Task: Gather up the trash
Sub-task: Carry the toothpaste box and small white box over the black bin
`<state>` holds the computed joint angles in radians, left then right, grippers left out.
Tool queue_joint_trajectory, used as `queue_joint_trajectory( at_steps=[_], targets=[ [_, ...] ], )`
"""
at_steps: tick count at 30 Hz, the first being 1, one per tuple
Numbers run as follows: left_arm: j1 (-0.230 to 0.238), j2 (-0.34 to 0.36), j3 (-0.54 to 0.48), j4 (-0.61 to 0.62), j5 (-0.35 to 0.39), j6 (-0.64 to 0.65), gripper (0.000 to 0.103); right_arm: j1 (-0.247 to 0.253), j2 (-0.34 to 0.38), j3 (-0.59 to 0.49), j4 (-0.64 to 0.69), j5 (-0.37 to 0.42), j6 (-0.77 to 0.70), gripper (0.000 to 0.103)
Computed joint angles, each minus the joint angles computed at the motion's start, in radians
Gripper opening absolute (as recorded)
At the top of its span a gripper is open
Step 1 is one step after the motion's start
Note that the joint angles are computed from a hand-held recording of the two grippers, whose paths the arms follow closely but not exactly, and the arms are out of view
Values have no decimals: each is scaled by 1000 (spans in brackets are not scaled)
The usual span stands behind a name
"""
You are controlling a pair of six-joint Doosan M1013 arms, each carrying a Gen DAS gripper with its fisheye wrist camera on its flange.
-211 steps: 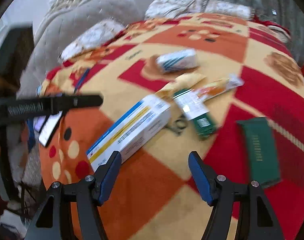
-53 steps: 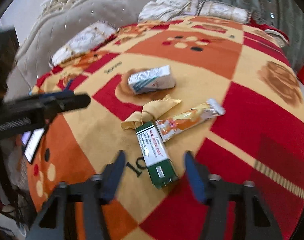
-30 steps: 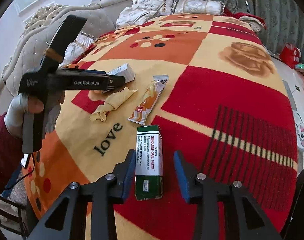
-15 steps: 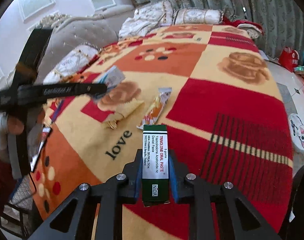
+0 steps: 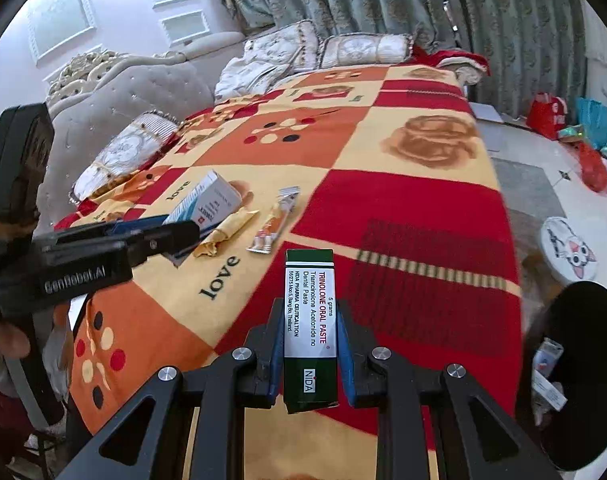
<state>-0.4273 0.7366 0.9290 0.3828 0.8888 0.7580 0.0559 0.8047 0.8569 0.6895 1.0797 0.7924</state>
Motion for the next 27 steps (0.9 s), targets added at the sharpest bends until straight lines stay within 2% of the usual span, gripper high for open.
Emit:
queue_joint_trajectory(
  at_steps=[15,27],
  targets=[
    [-53,88,-160,-56,34,114,37,-67,-31,39,-2,-76,55,22],
    [-76,188,-348,-123,101,224,37,-111,-33,39,-40,-119,125,22]
  ],
)
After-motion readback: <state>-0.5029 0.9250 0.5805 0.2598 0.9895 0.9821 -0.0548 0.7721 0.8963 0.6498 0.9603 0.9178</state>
